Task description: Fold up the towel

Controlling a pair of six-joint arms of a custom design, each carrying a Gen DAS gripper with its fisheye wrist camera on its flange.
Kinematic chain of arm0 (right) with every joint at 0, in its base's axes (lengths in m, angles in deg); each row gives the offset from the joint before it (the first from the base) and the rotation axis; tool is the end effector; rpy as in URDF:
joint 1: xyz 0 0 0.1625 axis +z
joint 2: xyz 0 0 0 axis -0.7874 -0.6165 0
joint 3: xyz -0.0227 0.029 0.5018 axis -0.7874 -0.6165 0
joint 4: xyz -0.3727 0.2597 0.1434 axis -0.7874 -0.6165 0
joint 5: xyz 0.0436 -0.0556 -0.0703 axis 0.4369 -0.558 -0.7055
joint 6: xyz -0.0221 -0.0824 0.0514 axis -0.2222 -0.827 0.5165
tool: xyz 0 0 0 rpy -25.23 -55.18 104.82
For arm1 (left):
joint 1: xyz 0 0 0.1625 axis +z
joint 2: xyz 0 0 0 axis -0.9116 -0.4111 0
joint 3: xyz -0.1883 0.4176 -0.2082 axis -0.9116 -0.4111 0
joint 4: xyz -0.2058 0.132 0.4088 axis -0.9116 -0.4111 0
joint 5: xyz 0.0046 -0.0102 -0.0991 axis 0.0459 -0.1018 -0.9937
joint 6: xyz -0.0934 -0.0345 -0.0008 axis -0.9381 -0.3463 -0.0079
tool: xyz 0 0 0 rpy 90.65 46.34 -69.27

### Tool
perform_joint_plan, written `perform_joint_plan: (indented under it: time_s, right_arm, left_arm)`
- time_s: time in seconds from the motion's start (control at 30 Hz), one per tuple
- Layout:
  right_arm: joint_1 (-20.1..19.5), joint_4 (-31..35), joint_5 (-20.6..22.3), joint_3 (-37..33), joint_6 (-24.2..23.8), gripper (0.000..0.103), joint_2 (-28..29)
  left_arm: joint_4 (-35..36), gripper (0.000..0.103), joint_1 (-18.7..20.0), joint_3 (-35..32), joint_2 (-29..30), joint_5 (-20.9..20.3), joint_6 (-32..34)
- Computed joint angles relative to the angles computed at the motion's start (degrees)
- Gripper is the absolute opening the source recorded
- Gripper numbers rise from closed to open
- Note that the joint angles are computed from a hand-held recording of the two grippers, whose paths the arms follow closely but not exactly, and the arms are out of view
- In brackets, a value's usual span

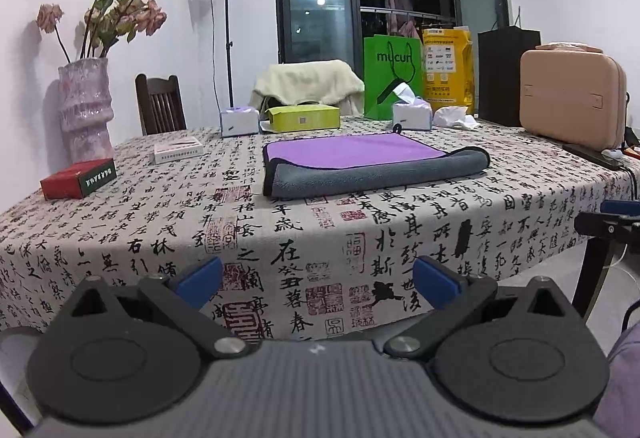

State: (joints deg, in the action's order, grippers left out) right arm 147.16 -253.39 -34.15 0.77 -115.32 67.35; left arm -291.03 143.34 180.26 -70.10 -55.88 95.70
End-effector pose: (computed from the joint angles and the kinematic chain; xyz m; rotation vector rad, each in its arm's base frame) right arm 0.2313 -0.8943 -0.0143 1.2085 -2.4349 1.2716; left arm 0.0289 -0.7767 0.2808 0.3298 1.8250 -1.3879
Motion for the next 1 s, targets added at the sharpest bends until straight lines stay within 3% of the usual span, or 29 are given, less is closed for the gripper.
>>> perform_joint_plan:
  time_s: [0.23, 0.53, 0.73, 1.0]
  right_arm:
    - [0.29, 2.02, -1.05, -3.77, -0.94, 0.102, 1.74]
    - [0.8, 2.03, -1.41, -9.9, -6.92, 0.101, 4.86]
    - [1.14, 6.38, -1.83, -17.78, -9.0, 0.101, 8.03]
    - [1.61, 17.85, -0.28, -32.32, -8.71, 0.096, 14.09]
  left_arm:
    - [3.12, 0.103, 0.93, -2.76, 0.47, -0.7, -1.39]
    - [6.67, 0.103, 2.37, -8.29, 2.29, -2.01, 1.17]
    - [9.87, 0.103, 3.19, -14.28, 4.02, -3.3, 1.78]
    - [15.6, 0.102, 4.3, -22.85, 6.7, -5.27, 1.24]
